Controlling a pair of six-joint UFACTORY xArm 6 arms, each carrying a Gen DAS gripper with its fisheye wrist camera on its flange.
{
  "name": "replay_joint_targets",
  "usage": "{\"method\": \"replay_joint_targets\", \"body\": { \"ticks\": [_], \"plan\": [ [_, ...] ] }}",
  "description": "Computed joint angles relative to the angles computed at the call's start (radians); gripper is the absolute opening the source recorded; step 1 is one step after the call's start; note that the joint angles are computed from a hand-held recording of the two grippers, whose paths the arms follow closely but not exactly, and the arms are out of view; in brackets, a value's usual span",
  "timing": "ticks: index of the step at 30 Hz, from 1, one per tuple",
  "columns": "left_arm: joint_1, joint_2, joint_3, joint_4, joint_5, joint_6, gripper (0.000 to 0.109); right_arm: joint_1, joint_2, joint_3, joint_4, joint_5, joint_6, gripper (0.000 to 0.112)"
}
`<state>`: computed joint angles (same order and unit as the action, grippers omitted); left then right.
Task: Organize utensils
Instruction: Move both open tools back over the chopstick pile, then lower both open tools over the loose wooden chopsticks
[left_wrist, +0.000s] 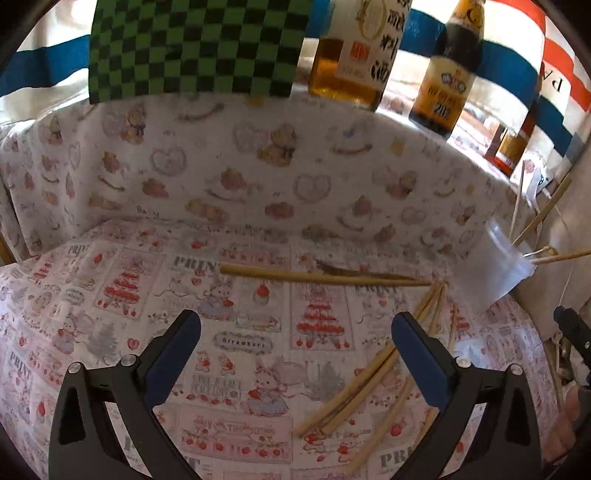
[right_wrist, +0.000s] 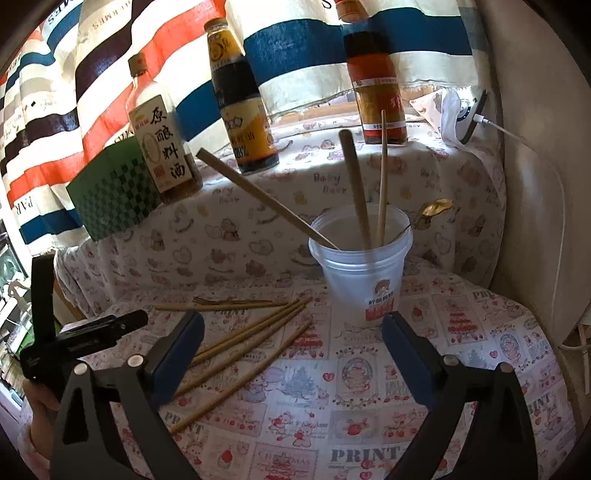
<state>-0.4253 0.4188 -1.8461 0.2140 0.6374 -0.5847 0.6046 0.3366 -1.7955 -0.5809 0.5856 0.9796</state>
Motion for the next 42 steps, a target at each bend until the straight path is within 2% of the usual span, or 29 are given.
{"method": "replay_joint_targets", "body": {
  "ticks": [4,6,8,11,17,27,28,30,31,32,36,42],
  "plan": [
    [-0.005,0.015,-0.011,-0.043,0.004,0.04,0.099,0.003,0.01,-0.012,0.002,0.015,-0.008,0.099],
    [-0.009,0.021,-0.018,-0.076,0.01,0.076,0.09,0.005,0.015,-0.019,0.004,0.024,-0.014,0.099],
    [-0.014,0.037,-0.039,-0.099,0.028,0.118,0.071,0.007,0.02,-0.026,0.005,0.035,-0.02,0.099],
    [-0.019,0.083,-0.106,-0.126,0.077,0.161,0.056,0.009,0.027,-0.034,0.01,0.045,-0.028,0.099],
    [-0.026,0.159,-0.209,-0.21,0.166,0.281,0.055,0.01,0.045,-0.053,0.044,0.068,-0.061,0.099],
    [-0.062,0.187,-0.254,-0.196,0.206,0.361,0.055,0.018,0.063,-0.083,0.043,0.11,-0.08,0.099],
    [-0.068,0.192,-0.265,-0.176,0.218,0.359,0.053,0.017,0.063,-0.082,0.044,0.11,-0.08,0.099],
    [-0.079,0.2,-0.282,-0.18,0.234,0.392,0.037,0.018,0.063,-0.084,0.045,0.115,-0.082,0.099],
    [-0.083,0.202,-0.289,-0.179,0.246,0.403,0.026,0.018,0.063,-0.084,0.044,0.116,-0.081,0.099],
    [-0.089,0.206,-0.3,-0.172,0.261,0.4,0.023,0.018,0.063,-0.085,0.043,0.117,-0.08,0.099],
    [-0.097,0.215,-0.33,-0.159,0.31,0.399,0.021,0.016,0.062,-0.085,0.047,0.122,-0.082,0.099],
    [-0.105,0.253,-0.454,-0.12,0.51,0.326,0.017,0.018,0.059,-0.088,0.034,0.137,-0.077,0.099]
  ]
}}
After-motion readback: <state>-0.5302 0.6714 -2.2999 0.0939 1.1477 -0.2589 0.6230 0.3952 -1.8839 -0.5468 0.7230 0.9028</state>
